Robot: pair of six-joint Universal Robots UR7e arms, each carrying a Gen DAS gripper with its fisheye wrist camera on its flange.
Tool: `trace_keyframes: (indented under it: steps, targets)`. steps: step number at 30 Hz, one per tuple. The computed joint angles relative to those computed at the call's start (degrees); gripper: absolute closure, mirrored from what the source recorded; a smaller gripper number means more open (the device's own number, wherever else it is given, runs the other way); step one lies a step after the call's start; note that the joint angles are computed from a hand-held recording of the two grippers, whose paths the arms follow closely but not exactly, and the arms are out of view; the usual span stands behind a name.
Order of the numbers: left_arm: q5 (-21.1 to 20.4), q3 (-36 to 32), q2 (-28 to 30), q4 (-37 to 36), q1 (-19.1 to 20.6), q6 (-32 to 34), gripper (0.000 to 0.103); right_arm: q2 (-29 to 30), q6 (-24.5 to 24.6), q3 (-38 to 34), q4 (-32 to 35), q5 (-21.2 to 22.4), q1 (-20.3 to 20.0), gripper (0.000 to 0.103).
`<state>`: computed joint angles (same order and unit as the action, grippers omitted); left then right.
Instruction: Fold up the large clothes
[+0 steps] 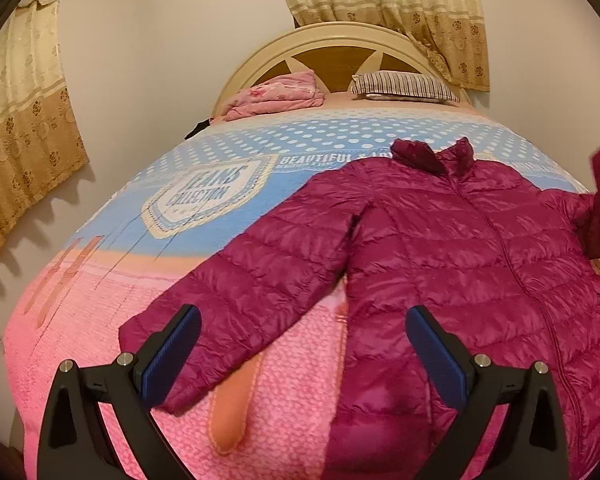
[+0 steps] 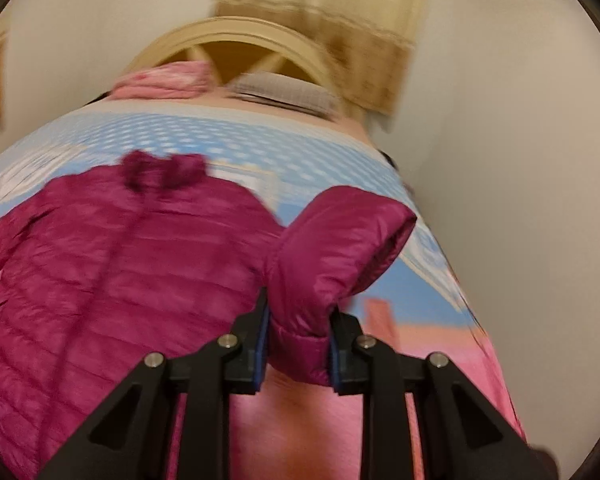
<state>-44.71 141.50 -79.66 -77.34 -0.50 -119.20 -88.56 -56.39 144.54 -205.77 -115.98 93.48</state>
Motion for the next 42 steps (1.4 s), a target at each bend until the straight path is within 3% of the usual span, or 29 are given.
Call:
trace_keyframes:
  steps: [6,13,25,35,37,38,41,42]
  targets:
    - [-0.93,1.04,-2.45,1.76,0.21,-1.05,0.001,14.75,-0.86,-1.18,-6.51,-0.98,7.06,0.078]
    - [-2.08,2.42,-4.83,3.10,1.11,-1.79,0.001,27.65,0.63,-3.44,-10.72,-1.45,9.62,0.078]
    - [-0.21,3.04,-2.76,-1.92,5.13,1.20,0.001,32.79,3.57,-2.77,-9.68,1.00,8.48,0.080]
    - [1.24,1.12,-1.36,-0.77,6.42,1.47,0.001,37.22,5.68,-3.03,-9.88,2.89,8.69,0.083]
    - [1.31,0.71,-1.08,-0.46,6.56,1.62,0.001,36.54,6.41,-2.87,-7.29,3.77,8.82,0.082]
    - [1.31,0.39,-0.85,0.05,6.59,1.39,0.001,35.68,6.83,-2.70,-5.63,4.61,8.60,0.079]
    - [1.39,-0.32,-0.60,1.45,6.49,-0.12,0.001,32.83,8.27,-1.29,-2.06,8.06,8.13,0.023]
    - [1.33,-0.85,-0.30,2.55,6.64,-1.42,0.001,31.59,8.43,-0.45,-1.60,9.93,7.83,0.016]
